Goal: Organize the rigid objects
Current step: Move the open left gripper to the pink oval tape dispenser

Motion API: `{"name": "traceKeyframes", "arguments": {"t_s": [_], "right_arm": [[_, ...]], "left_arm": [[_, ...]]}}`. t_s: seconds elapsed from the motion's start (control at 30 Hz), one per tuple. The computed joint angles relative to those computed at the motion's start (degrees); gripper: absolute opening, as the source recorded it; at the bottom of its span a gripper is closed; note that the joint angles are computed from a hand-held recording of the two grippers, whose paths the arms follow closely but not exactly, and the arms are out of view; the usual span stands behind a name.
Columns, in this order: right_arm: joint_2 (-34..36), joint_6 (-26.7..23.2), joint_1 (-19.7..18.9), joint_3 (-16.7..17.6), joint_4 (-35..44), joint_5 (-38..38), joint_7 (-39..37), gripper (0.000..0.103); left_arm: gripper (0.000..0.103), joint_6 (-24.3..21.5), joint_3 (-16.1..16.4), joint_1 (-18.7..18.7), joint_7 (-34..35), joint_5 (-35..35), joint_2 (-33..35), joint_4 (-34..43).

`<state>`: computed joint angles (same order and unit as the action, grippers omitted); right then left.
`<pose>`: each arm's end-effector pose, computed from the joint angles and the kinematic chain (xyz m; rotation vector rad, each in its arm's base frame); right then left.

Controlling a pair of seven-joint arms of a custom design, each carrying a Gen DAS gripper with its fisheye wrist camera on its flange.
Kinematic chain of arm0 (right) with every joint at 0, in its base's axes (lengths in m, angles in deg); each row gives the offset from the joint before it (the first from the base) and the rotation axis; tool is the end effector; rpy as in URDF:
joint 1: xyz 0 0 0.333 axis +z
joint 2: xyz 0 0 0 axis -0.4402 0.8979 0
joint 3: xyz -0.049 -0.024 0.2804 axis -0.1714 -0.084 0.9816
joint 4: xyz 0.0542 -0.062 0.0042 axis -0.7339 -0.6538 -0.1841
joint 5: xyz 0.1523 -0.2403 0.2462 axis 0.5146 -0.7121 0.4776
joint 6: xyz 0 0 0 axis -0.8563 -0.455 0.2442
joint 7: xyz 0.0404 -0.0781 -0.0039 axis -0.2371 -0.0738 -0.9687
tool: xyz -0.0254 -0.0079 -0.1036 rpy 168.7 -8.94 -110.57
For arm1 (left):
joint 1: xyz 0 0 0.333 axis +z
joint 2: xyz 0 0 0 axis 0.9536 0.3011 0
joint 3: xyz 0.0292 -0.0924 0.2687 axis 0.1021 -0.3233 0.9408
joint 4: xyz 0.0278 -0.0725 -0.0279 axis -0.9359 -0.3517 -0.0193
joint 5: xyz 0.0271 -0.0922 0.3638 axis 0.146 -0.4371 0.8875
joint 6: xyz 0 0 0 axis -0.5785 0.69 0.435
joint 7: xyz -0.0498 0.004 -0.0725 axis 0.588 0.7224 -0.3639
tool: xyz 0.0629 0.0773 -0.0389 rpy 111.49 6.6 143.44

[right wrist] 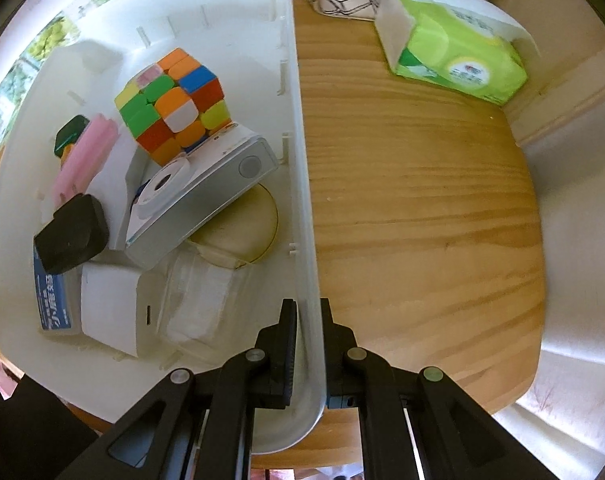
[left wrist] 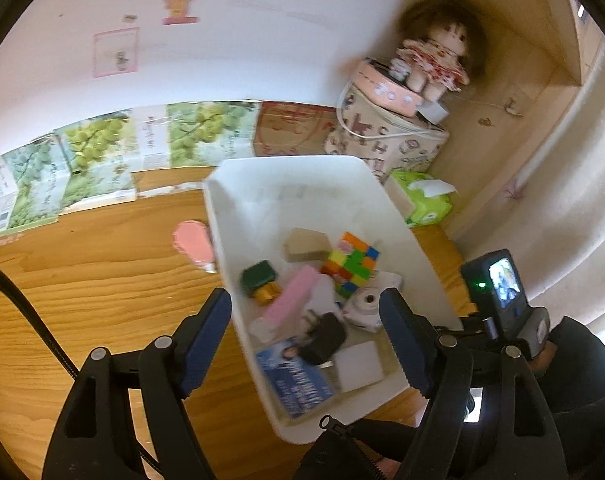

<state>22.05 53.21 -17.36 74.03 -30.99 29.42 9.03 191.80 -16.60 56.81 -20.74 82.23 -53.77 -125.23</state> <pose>0.6022 0.0875 0.4778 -2.7833 1.3099 -0.1015 0.3621 -0.2195 0.5998 -2.2473 1.5147 -0.8426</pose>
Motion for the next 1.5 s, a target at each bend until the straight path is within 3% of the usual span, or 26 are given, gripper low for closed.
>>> {"name": "traceKeyframes", "arguments": {"t_s": [0.37, 0.63, 0.93, 1.17, 1.33, 1.5], "right_arm": [[-2.3, 1.8, 0.8, 0.0, -2.6, -1.9, 7.8, 0.012], [-3.7, 3.3, 0.5, -0.1, -4.0, -2.3, 11.7, 0.013], [-4.9, 4.6, 0.0, -0.1, -5.2, -2.4, 14.4, 0.014], [-5.9, 5.0, 0.0, 0.1, -6.2, -3.4, 16.6, 0.016], [-6.0, 4.7, 0.2, 0.2, -6.1, -4.6, 17.7, 0.017], [-5.9, 4.0, 0.4, 0.4, -5.7, -5.7, 18.3, 0.019]], "left_arm": [[0.079, -3.8, 4.1, 1.7, 6.7, 0.0, -8.5, -7.4], [0.079, -3.9, 6.6, 3.6, 13.0, -0.7, -9.4, -10.2], [0.079, -1.4, 9.8, 4.1, 26.1, -2.7, -5.1, -11.2], [0.081, 1.8, 14.1, 3.2, 39.0, -10.8, 0.4, -10.9], [0.087, 4.3, 15.0, 3.3, 48.4, -15.3, 4.7, -9.8], [0.087, 4.1, 12.7, 5.7, 55.3, -13.6, 9.8, -7.0]]}}
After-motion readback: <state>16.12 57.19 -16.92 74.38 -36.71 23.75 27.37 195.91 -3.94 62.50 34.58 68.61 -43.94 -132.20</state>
